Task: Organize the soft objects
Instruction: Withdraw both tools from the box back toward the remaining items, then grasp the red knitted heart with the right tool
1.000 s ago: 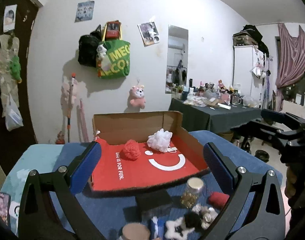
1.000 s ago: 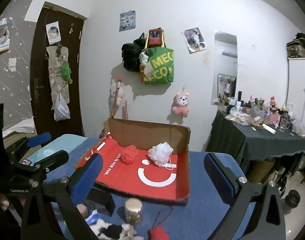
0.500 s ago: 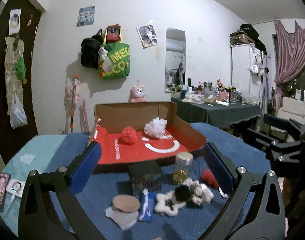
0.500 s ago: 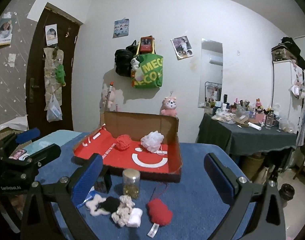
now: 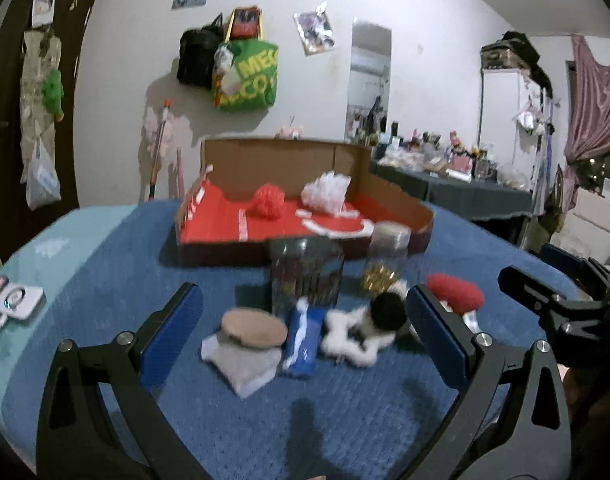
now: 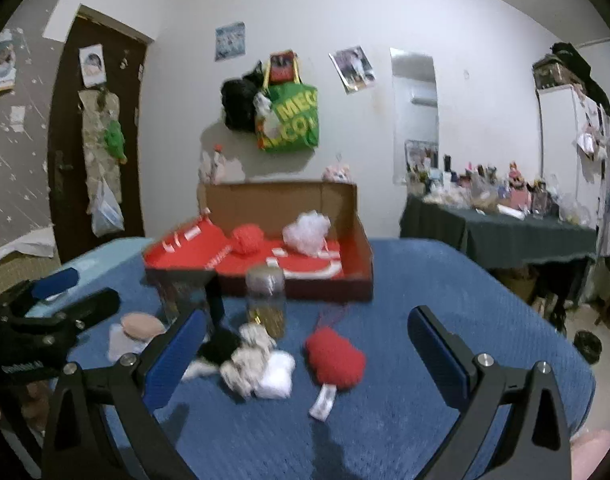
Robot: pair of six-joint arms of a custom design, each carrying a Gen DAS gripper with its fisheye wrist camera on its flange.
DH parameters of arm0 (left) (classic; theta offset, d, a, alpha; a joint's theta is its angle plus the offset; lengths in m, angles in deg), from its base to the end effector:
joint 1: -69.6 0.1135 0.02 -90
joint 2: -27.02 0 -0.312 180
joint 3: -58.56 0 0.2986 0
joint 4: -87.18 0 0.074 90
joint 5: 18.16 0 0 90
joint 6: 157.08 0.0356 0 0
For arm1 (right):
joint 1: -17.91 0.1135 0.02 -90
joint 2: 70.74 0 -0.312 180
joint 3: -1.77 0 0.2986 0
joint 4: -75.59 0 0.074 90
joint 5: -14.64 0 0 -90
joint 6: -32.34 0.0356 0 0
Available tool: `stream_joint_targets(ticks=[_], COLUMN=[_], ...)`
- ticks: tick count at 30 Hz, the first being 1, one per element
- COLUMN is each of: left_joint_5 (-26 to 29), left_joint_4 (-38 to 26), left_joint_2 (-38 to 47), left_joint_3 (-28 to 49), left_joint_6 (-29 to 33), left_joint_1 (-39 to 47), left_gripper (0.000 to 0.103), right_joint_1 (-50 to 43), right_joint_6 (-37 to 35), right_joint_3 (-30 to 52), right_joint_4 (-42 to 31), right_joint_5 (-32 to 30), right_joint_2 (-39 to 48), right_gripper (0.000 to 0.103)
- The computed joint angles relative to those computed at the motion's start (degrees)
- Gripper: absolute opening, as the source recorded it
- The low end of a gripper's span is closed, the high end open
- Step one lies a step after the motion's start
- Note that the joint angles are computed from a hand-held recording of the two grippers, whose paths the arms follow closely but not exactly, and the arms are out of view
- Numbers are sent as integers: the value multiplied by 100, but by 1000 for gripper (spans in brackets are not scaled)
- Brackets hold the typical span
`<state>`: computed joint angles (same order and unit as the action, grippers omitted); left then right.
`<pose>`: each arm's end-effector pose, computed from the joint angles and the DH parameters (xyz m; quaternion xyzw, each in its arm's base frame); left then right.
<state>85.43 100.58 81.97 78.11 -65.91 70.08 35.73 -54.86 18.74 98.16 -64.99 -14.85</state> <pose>0.1850 -0.0068 0.1553 0.0711 0.8228 -0.0901 0.5566 0.1752 0.0496 0.1535 -0.0505 0.7974 0.0357 0.6002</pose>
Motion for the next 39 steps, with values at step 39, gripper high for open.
stream_joint_targets(ticks=[39], left_joint_5=[472], left_joint_4=[-1720], left_joint_2=[3069], left_joint_3=[2330], left_joint_6=[1672], left_joint_1=[662], left_gripper=[82], right_joint_1=[-1487], right_joint_6=[-230], right_joint_3=[1978], right_joint_4=[-1096], right_joint_5=[-1500], right_joint_2=[3259], right_gripper=[78])
